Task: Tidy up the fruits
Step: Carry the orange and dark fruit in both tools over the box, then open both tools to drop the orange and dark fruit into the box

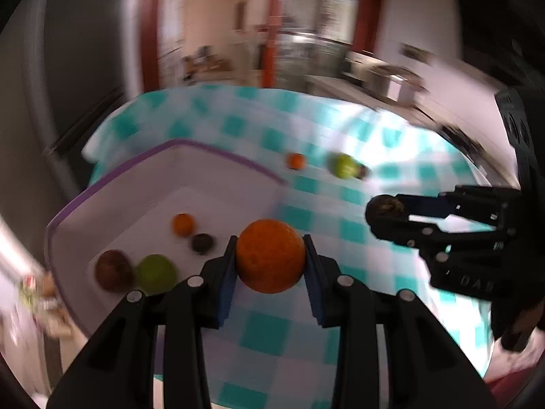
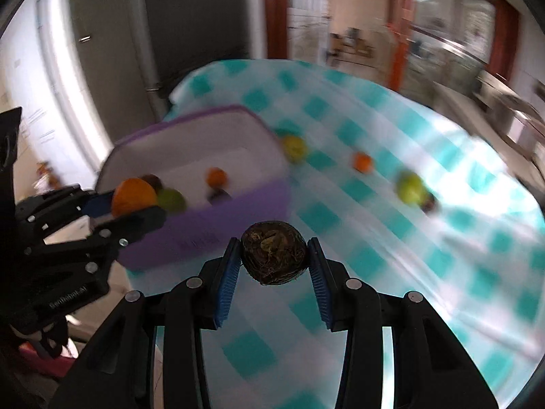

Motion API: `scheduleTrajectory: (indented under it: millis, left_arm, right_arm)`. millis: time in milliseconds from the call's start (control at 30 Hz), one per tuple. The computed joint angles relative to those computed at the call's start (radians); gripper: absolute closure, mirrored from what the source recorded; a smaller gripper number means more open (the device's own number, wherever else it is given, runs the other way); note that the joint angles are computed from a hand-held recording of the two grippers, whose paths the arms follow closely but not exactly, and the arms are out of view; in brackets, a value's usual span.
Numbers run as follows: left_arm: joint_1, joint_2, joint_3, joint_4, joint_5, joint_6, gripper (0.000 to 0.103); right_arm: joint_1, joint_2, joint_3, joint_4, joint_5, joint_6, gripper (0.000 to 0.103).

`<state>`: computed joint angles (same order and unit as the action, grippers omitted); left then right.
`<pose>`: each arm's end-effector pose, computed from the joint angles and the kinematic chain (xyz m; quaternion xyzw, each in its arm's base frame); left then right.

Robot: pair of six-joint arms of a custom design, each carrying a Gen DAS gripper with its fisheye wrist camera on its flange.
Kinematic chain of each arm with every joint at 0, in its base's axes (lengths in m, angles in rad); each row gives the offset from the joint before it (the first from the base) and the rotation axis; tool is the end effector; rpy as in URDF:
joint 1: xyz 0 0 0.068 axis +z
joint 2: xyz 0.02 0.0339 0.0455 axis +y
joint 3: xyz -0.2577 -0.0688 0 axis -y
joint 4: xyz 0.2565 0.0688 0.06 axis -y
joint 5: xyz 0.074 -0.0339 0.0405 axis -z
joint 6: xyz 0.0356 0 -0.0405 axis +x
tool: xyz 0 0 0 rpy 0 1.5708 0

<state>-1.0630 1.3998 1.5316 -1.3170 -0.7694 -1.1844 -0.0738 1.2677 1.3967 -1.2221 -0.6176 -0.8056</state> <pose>0.1481 -0.2151 0.3684 -0.1270 0.9037 -0.0009 0.4089 0.2380 0.0031 0.3605 -0.3983 0.8387 0.1713 0.3296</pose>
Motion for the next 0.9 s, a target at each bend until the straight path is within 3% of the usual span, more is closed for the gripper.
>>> scheduleTrajectory:
  millis: [167,300,500,600,800,867,900]
  left_arm:
    - [0.202,-0.089,-0.067,-0.012,0.098,-0.008,0.067]
    - [0.442,-0.097,-0.112,0.007,0.26,0.089,0.067]
    - [0.707,0.005,-0.138,0.073,0.42,0.278,0.067]
    - [0.791,0.069,-0.15,0.114,0.491,0.328,0.067]
    - [0.926,0.193,-0.137,0.15,0.657,0.413,0.066]
    - [0.937,0.234,-0.111,0.133,0.663,0.444,0.066]
    - [0.936,0.257,-0.094,0.123,0.656,0.464,0.066]
  right_arm:
    - [0.302,0.174,0.117,0.148,0.023,0.191,0.063]
    - [0.452,0.339,0.221,0.178,0.104,0.215,0.063]
    - [0.559,0.618,0.388,0.087,0.333,0.171,0.063]
    - [0.571,0.717,0.46,0.026,0.397,0.174,0.063]
    - [0.631,0.825,0.557,-0.077,0.527,0.155,0.062]
    - [0.634,0.845,0.593,-0.109,0.532,0.175,0.06]
    - [0.633,0.851,0.604,-0.119,0.538,0.187,0.054]
